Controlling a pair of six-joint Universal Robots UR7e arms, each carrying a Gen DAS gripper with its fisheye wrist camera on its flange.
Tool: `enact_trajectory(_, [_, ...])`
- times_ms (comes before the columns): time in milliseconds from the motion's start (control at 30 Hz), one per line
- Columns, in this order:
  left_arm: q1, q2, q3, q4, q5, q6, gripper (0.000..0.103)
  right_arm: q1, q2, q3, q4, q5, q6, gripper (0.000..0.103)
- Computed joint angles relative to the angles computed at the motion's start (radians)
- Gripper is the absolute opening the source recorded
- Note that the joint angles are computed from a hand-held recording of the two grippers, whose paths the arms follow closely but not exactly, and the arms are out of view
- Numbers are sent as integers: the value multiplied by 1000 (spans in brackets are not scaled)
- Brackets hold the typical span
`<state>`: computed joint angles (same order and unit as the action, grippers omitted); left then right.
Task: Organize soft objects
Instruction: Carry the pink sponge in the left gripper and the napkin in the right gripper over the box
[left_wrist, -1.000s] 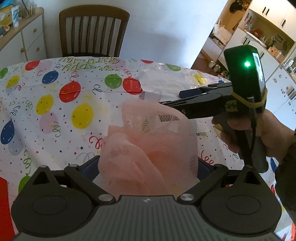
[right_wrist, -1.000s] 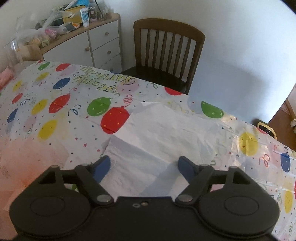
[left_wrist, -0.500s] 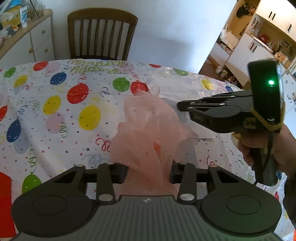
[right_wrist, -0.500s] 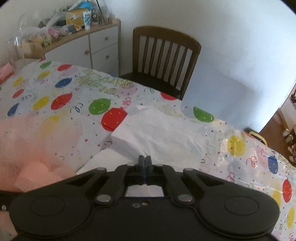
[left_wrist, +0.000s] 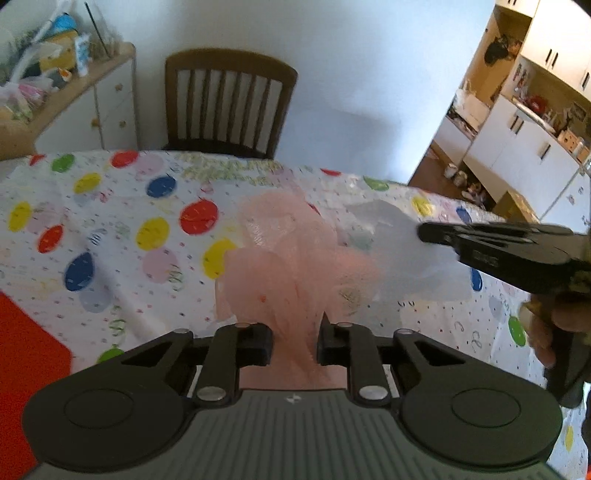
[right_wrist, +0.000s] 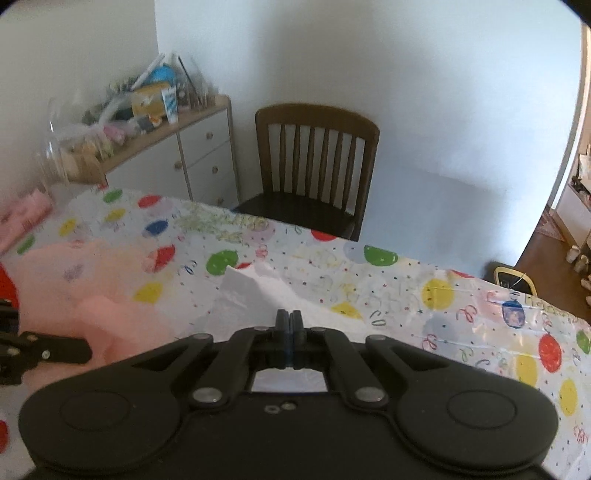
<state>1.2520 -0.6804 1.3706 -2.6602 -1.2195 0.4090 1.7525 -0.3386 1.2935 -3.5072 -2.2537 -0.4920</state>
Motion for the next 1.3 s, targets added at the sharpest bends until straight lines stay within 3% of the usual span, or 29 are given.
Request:
enact_trajectory(200, [-12,-53,57,-52,3,17,19,40,-39,75,-70,-10,23,0])
enact_trajectory(667, [-25,-232,158,-21,14,-11,19,180,-82,145,-32,-48,108,0])
enact_trajectory(933, [7,-335,174,46,-7,24,19,273,-24,65,20,-88,153,0])
enact_trajectory(1300, [81,-420,109,121,-34,89,19,361,134,-169,164,-83,199,0])
